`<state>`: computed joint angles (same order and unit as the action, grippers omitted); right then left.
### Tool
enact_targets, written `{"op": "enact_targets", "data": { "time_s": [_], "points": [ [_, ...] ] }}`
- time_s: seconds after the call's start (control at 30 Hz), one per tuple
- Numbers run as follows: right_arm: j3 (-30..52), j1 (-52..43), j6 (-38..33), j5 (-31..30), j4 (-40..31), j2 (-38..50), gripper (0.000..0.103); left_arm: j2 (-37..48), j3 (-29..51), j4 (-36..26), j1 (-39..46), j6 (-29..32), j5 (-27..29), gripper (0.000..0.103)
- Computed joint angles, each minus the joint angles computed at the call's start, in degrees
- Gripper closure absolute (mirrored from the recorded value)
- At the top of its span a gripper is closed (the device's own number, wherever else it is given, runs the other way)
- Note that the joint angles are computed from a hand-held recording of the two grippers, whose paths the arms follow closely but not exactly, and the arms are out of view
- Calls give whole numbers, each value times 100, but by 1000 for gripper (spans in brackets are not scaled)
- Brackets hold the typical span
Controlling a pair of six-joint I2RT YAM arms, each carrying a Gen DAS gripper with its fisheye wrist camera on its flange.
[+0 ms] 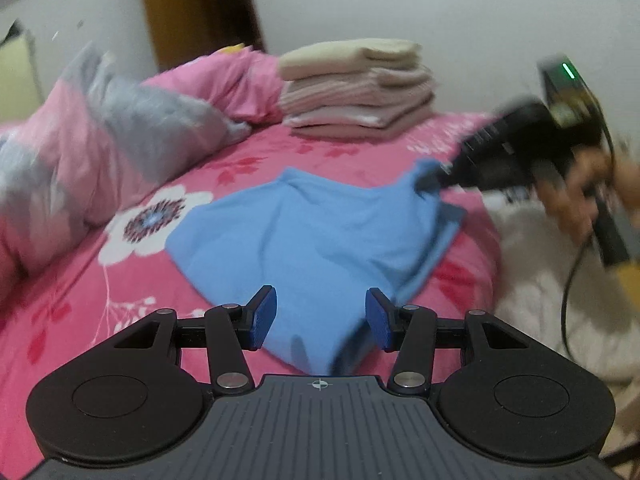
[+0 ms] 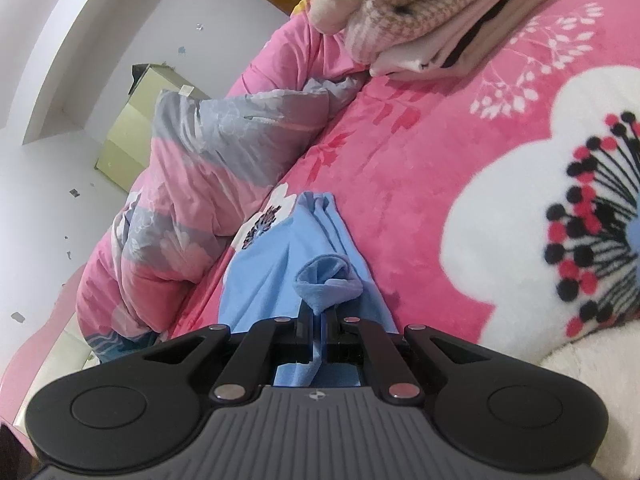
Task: Fold clothes
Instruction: 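Lift the hem with both grippers and fold it over the shirt body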
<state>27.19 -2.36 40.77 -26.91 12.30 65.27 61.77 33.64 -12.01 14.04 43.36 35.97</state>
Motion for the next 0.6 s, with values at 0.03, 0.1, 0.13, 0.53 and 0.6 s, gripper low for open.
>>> {"op": "enact_targets", "data": {
  "time_s": [0.03,0.1,0.13,0.53,0.6],
  "points": [
    [36,25,-14,31,-33,-7,101,-106,-168,193,-87,54,-102,54],
    [91,75,-29,90,-69,-5,101,-249,-446,540,-235,118,-329,54],
    [104,94,-23,110,-70,2,101,-277,-551,691,-297,133,-439,54],
    [320,93,-16,69,-190,185,101,-159,-674,920,-233,-180,-690,87],
    [316,144,20,131,-294,73,101,-218,-632,878,-82,-329,-522,94]
  ]
}}
